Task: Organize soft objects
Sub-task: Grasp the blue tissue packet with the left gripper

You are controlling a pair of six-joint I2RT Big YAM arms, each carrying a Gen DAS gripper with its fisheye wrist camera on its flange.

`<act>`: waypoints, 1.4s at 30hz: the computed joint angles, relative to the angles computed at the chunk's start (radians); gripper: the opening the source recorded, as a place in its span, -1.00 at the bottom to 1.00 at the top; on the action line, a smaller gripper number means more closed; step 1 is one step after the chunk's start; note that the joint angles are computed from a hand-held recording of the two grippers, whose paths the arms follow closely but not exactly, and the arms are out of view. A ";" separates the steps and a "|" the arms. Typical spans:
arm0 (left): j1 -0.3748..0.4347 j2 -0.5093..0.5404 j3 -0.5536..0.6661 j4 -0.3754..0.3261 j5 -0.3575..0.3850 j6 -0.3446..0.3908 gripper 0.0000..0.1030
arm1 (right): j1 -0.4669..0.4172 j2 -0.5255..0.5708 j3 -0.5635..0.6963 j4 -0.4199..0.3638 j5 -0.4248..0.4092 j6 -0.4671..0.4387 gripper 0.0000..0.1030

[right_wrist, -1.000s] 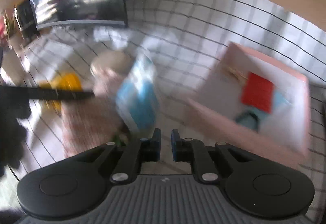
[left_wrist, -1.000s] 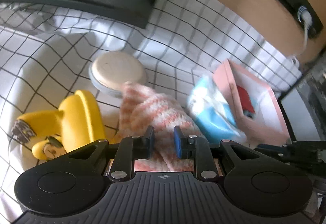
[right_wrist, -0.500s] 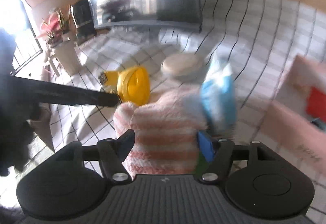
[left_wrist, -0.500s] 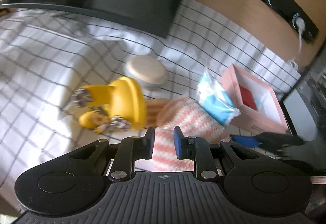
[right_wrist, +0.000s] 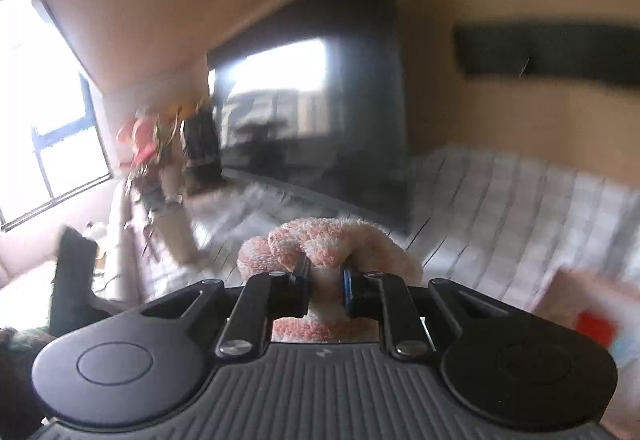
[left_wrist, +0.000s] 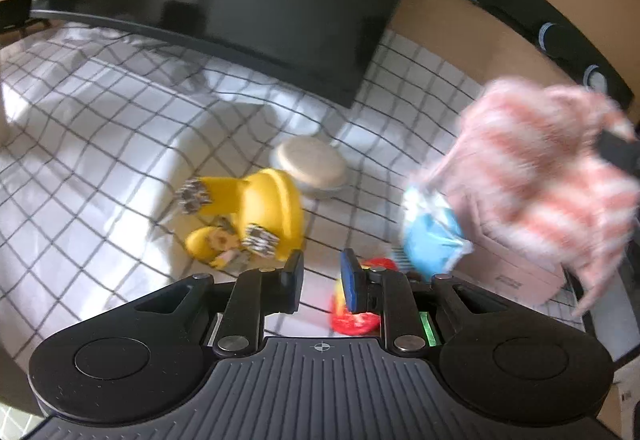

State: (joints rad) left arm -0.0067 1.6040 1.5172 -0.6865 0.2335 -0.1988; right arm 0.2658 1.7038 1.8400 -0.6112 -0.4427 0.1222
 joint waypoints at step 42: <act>-0.223 0.410 0.484 -0.123 -0.137 0.095 -0.52 | -0.041 -0.206 -0.623 0.108 0.463 -0.041 0.15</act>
